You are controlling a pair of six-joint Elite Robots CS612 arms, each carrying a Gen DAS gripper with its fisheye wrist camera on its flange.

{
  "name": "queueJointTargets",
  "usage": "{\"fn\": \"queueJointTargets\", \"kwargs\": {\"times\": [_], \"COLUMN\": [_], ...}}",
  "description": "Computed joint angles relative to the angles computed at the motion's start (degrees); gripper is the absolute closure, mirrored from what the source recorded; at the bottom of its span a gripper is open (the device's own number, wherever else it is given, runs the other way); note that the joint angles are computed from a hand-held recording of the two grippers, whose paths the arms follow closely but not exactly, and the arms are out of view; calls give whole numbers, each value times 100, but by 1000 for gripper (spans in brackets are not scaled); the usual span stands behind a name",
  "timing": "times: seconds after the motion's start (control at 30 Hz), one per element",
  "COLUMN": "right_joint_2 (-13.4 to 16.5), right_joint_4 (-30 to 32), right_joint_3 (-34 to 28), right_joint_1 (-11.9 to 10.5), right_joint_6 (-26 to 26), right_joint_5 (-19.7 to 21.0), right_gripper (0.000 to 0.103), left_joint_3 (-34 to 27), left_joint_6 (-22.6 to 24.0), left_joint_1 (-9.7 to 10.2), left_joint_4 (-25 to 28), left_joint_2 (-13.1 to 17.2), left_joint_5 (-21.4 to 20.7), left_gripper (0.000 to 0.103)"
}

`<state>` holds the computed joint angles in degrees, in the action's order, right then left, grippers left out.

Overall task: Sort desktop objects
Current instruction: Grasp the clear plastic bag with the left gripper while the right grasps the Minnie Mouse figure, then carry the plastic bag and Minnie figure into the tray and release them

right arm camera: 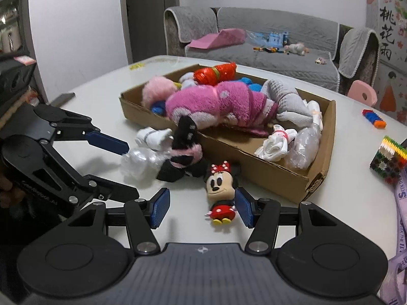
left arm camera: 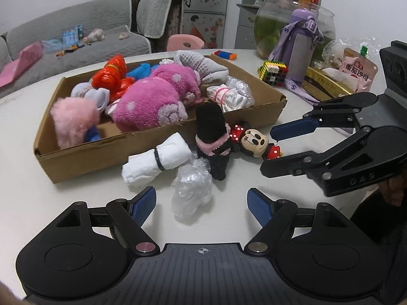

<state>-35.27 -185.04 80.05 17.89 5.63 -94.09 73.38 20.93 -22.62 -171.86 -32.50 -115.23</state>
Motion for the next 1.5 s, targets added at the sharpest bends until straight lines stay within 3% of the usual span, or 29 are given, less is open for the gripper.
{"fn": "queueJointTargets", "kwargs": {"times": [0.5,0.53,0.67,0.7,1.07,1.5], "right_joint_2": [186,192,157,144,-67,-145], "right_joint_4": [123,105,56,27,-148,-304], "right_joint_3": [-213,-218,-154,-121,192,319], "right_joint_1": [-50,-52,-67,-75,-65,-104], "right_joint_6": [284,316,428,455,519,657], "right_joint_5": [-39,-33,21,71,158,113], "right_gripper": [58,59,75,75,75,75], "left_joint_3": [-120,-103,-56,-56,402,410], "left_joint_6": [-58,-73,-227,-261,24,-35], "left_joint_1": [-130,-131,-93,-77,-20,77], "left_joint_4": [-380,-454,-533,-480,-678,-672], "left_joint_2": [183,188,162,151,-153,-210], "left_joint_5": [348,357,294,244,327,312], "left_gripper": [23,26,65,66,67,63]}}
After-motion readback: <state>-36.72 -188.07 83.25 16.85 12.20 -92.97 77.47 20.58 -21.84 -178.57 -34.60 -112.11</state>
